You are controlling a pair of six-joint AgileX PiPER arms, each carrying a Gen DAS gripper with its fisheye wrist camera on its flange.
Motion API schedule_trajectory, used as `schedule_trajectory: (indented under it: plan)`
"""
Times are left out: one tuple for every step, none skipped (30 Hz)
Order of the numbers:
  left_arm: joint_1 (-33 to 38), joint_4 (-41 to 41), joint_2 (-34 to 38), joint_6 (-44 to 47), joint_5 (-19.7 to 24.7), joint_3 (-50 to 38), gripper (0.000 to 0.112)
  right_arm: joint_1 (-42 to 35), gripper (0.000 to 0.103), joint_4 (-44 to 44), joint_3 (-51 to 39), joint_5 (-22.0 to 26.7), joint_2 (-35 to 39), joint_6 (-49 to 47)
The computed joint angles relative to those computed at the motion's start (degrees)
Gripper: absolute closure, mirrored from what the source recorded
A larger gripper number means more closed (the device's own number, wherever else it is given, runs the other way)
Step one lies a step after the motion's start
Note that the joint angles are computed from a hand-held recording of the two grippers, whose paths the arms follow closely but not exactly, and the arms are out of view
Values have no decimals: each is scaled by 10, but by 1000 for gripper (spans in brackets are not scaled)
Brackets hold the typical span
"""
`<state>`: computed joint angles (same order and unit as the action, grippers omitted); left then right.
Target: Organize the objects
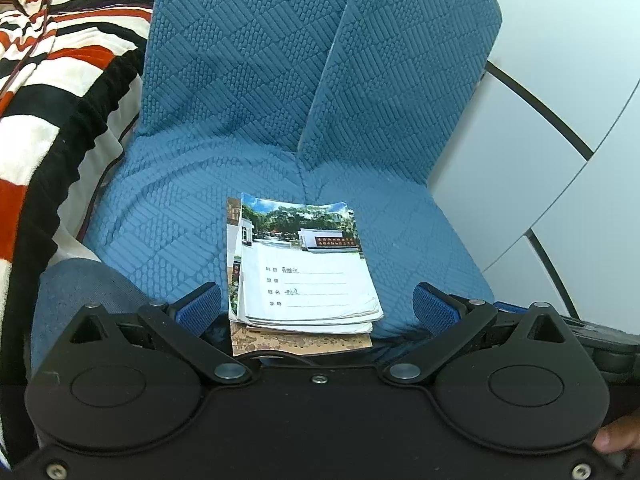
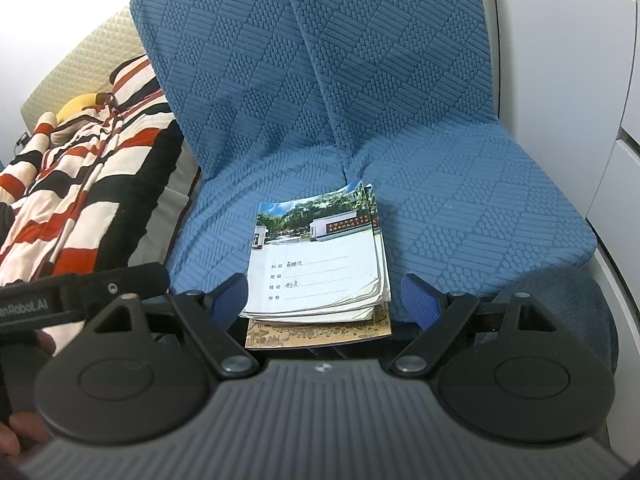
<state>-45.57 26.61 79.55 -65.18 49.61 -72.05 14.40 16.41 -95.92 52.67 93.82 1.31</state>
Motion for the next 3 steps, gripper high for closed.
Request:
schedule_trajectory:
  plan:
    - [-2, 3, 3, 3, 5, -4, 10, 0, 18, 0, 0, 0, 0, -1]
    - [-3, 5, 5, 4, 8, -7, 10, 0, 18, -2, -1, 0, 0, 0]
    - [-1, 4, 5, 5, 8, -7, 10, 1, 18, -3, -1, -1, 0, 0]
